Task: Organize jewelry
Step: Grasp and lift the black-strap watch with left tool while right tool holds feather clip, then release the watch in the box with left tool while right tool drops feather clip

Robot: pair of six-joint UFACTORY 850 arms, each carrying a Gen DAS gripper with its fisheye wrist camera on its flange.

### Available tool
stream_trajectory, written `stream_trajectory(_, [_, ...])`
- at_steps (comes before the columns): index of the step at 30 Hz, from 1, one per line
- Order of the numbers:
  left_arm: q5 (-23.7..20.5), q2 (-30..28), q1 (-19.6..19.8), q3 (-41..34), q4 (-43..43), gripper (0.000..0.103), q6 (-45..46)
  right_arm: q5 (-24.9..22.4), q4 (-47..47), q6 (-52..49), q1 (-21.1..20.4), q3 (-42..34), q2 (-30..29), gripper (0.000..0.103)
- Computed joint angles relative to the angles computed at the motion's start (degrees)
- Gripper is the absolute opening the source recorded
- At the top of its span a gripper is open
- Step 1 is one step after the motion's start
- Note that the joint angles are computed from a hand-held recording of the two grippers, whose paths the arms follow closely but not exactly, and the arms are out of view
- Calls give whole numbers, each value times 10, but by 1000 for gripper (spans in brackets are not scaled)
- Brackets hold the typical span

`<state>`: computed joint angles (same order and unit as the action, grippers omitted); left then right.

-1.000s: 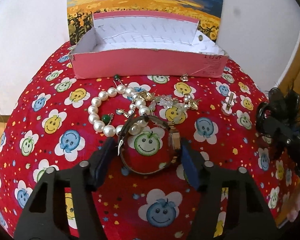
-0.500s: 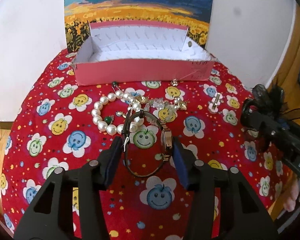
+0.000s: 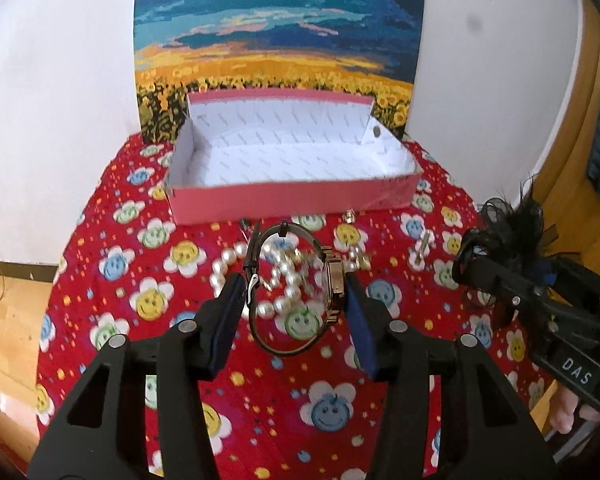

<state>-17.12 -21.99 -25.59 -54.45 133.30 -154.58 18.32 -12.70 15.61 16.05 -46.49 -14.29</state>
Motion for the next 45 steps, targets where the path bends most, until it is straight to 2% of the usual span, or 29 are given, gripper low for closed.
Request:
stream_trajectory(8, [27,-13,35,-49,-13,46,39,-29,13,-23,7,-50,-17,43])
stream_trajectory(15, [53,-57,62,-121,-79,46,127,-58,-41,29,2,-122,-63,43])
stream_trajectory(22, [83,-122,82,-206,-206,46,259,-84,-84,71,-6,-200,-120,43])
stream_trajectory(32, [106,-205,98,-302,-518,46,577,-114,-173,176,-19,-287,-196,43])
stream_trajectory(36, [111,-224,101,-320,-601,47,658,-127,-66,73,-17,-306,-220,43])
stream_trajectory(38, [111,-235,103,-329,-660,47,716,-129,-60,66,-17,-310,-227,43])
stream_trajectory(40, [109,-239,103,-332,-686,49,742,-131,-84,90,-18,-315,-234,43])
stream_trajectory(43, [95,-245,100,-336,-632,52,693,-132,-95,100,-19,-320,-242,43])
stream_trajectory(45, [92,-246,100,-339,-647,55,708,-130,-81,86,-19,-319,-242,43])
